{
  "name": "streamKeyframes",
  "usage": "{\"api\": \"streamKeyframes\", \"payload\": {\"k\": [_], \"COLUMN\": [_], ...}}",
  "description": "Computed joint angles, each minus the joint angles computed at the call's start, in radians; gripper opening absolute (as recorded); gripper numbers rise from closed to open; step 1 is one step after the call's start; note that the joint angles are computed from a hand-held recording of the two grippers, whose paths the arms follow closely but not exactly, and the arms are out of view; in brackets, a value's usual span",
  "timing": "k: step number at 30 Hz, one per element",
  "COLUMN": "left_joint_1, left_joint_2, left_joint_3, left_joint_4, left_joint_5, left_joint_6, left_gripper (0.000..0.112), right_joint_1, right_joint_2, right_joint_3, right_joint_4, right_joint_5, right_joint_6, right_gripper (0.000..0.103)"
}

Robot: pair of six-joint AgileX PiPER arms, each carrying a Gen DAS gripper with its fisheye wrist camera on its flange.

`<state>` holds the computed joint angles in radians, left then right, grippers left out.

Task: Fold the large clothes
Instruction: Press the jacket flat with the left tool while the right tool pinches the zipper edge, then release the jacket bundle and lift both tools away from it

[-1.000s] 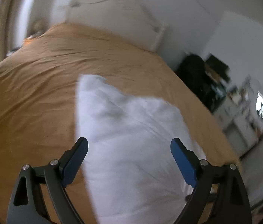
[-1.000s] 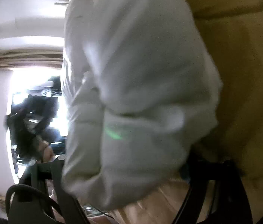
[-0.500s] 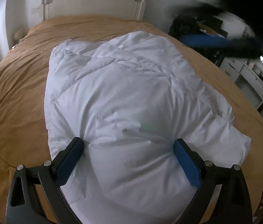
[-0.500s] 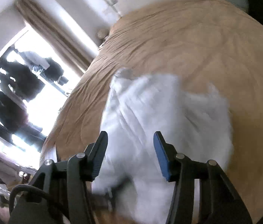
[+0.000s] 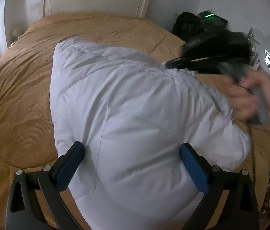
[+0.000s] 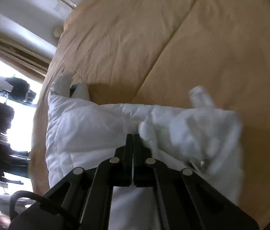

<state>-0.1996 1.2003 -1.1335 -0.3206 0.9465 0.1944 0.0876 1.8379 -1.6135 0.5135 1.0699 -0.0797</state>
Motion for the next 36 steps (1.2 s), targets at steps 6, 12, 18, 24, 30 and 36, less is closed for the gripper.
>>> {"api": "streamKeyframes", "payload": {"k": [6,12,18,24,30,36], "left_joint_1": [0.046,0.086,0.256,0.105,-0.09,0.043], "left_joint_2": [0.011,0.007,0.071,0.152,0.179,0.111], "left_joint_3": [0.0,-0.022,-0.183,-0.224,-0.118,-0.107], "left_joint_4": [-0.039,-0.067,-0.215,-0.115,0.175,0.032], "left_joint_5": [0.014,0.054,0.162,0.037,-0.076,0.012], "left_joint_6": [0.027,0.023,0.024,-0.061,-0.212,-0.156], "left_gripper": [0.099,0.099,0.095,0.096,0.103,0.096], "right_joint_1": [0.114,0.195,-0.03,0.047,0.05,0.101], "right_joint_2": [-0.59,-0.824,-0.814,-0.793,-0.807,-0.895], "right_joint_3": [0.512,0.86,0.909,0.94,0.883,0.812], "right_joint_4": [-0.128,-0.308,-0.098,-0.166,-0.186,-0.271], "right_joint_5": [-0.193,-0.294,-0.275,-0.374,-0.289,-0.202], "right_joint_6": [-0.088,-0.024,-0.287,-0.227,-0.176,-0.085], "right_gripper": [0.01,0.021,0.021,0.023,0.023,0.031]}}
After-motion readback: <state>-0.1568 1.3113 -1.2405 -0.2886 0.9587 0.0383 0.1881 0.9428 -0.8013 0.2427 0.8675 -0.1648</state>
